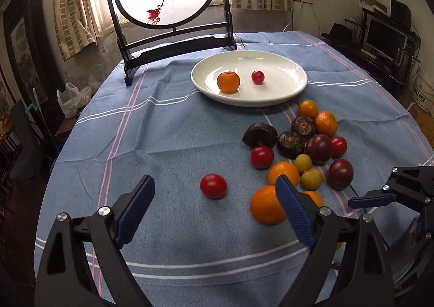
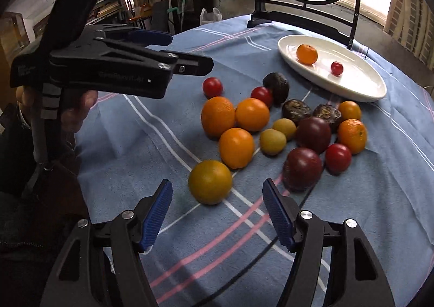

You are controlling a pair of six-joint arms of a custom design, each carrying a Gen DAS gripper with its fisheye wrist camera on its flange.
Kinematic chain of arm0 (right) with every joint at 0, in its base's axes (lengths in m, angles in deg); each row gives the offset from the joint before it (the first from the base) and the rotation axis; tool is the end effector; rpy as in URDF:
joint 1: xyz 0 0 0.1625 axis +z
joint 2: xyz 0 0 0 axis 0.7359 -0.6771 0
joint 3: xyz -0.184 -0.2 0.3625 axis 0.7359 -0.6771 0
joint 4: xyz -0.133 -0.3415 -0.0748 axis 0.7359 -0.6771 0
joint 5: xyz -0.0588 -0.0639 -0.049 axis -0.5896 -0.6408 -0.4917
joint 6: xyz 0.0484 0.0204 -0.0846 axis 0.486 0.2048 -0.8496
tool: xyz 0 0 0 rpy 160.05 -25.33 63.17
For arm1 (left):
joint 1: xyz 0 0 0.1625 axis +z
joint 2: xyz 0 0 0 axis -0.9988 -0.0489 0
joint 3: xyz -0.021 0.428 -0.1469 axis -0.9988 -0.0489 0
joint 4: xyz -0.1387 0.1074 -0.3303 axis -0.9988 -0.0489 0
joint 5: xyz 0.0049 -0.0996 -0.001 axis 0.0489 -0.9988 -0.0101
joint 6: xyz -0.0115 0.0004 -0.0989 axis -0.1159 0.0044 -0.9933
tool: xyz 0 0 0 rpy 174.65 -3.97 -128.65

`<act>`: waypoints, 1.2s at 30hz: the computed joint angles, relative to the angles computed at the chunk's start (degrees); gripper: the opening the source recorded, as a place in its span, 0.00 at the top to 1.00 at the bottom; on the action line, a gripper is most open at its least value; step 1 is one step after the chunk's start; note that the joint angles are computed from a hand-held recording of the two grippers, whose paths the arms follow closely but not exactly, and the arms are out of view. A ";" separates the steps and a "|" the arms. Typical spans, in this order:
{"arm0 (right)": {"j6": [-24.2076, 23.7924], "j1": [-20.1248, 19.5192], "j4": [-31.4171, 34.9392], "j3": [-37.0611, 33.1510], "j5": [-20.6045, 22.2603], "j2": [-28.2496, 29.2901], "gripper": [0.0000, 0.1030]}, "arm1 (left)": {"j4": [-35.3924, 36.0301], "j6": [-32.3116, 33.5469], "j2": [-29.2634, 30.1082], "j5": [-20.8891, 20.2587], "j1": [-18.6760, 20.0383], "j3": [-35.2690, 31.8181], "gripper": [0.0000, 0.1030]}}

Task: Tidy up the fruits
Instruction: 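Grasp another orange with the left tool while the right tool grasps a yellow round fruit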

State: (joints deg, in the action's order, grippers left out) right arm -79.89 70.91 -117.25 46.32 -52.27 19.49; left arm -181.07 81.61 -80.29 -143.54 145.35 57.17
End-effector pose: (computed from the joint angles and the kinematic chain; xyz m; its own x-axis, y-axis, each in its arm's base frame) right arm 0.3317 -0.4687 0.0378 -0.7546 -0.2182 0.6188 -0.5001 0.8019 -0.3270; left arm -0.1499 -0.5878 0.2645 -0.4451 0.6580 -0.6074 0.8653 0.4907 -0.1024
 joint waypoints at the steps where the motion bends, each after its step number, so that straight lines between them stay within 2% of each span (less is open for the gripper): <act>1: 0.72 -0.23 1.10 -0.52 0.31 0.13 0.33 | 0.15 0.13 -0.22 -0.09 0.25 0.16 0.14; 2: 0.99 -0.41 1.33 -0.57 0.74 0.27 0.35 | 0.53 0.27 -0.40 -0.21 0.55 0.17 0.14; 3: 0.66 -0.62 1.66 -0.76 1.12 0.37 0.47 | 1.03 0.29 -0.55 -0.39 0.77 0.24 0.14; 4: 0.41 -0.94 2.89 -1.05 1.70 0.29 0.64 | 1.70 0.37 -0.66 -0.68 0.97 0.27 0.14; 8: -0.45 -0.96 2.15 0.19 1.63 -0.66 0.64 | 3.99 1.66 -0.75 -1.62 1.39 1.11 0.14; 15: 2.59 -1.12 -2.65 4.52 -1.20 -3.49 0.64 | 4.32 5.67 1.62 -1.47 1.34 2.46 0.14; 17: 2.95 -1.22 -3.31 5.17 -1.54 -4.19 0.64 | 4.57 6.07 2.64 -1.45 1.32 1.89 0.17; 20: 2.87 -1.36 -4.03 5.70 -1.76 -4.60 0.64 | 6.32 6.19 4.05 -2.27 1.30 0.14 0.29; 24: 2.48 -1.68 -4.30 5.87 -1.68 -4.85 0.64 | 9.68 5.22 4.71 -3.80 1.03 -1.02 0.59; 26: 2.43 -1.52 -4.26 6.13 -1.78 -4.96 0.64 | 8.20 5.92 4.49 -2.97 0.43 0.13 0.59; 36: 0.81 -0.73 -6.30 5.87 -2.33 -5.51 0.64 | 7.74 4.37 0.79 -5.14 -1.23 0.38 0.59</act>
